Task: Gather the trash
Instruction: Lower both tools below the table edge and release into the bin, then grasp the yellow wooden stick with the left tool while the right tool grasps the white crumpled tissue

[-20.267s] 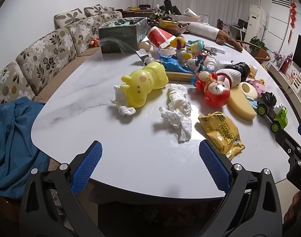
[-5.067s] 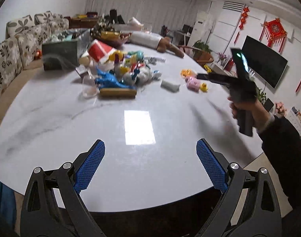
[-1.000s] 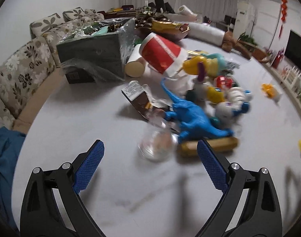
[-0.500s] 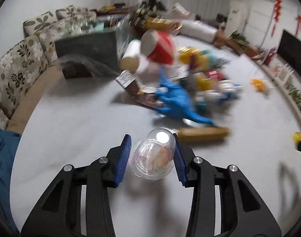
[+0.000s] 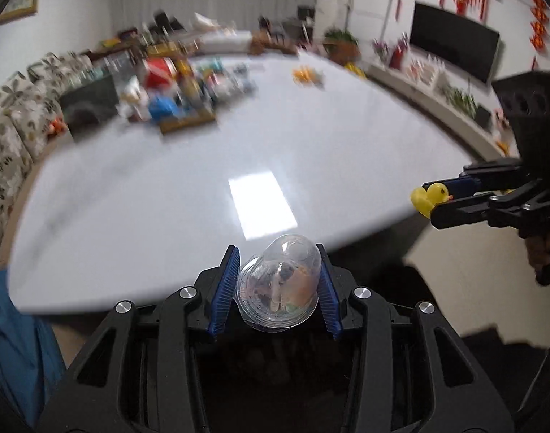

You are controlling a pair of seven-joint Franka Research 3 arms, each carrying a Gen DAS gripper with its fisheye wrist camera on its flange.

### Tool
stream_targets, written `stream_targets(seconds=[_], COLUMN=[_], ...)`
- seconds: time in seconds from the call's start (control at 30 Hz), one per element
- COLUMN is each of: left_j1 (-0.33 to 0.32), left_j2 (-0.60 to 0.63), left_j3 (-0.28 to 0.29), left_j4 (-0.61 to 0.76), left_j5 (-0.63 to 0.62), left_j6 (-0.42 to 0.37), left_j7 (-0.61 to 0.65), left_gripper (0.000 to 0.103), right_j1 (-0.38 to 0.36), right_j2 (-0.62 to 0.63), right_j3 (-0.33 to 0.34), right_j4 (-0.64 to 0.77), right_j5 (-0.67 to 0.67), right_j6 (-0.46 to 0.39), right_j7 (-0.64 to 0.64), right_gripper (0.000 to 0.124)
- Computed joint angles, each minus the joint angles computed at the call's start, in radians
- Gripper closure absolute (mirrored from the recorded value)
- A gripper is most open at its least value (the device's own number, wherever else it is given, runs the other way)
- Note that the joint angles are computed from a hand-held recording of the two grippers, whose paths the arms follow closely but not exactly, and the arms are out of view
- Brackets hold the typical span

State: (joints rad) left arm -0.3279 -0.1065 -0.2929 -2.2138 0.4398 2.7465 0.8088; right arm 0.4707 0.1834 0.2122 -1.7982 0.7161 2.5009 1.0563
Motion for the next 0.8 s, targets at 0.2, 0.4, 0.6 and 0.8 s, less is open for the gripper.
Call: stream_targets(seconds=[0.2, 0.4, 0.6, 0.8], left_j1=[-0.018, -0.018, 0.066, 0.113], left_j2=[0.081, 0.072, -0.014, 0.258], left_j3=[-0.011, 0.011, -0.004, 0.072], left_j4=[-0.048, -0.081, -0.002, 0.346], left_j5=[0.035, -0.01, 0.348, 0.378], left_j6=[-0.047, -0.075, -0.052, -0.044], left_j7=[-0.04, -0.018, -0.131, 0.191], left_gripper=[0.02, 0.02, 0.011, 0.011], right_j1=[0.039, 0.029, -0.007, -0.009], right_j2=[0.008, 0.006, -0.069, -0.028], right_j3=[-0.005, 0.005, 0.011, -0.001], right_j4=[-0.13, -0.174, -0.153, -0.067], right_j5=[-0.094, -0.12, 0.096, 0.137], right_j6=[0.013, 0.057, 0.112, 0.127], right_j7=[0.107, 0.132, -0.067, -0.062], right_gripper=[0.062, 0.062, 0.058, 0.057])
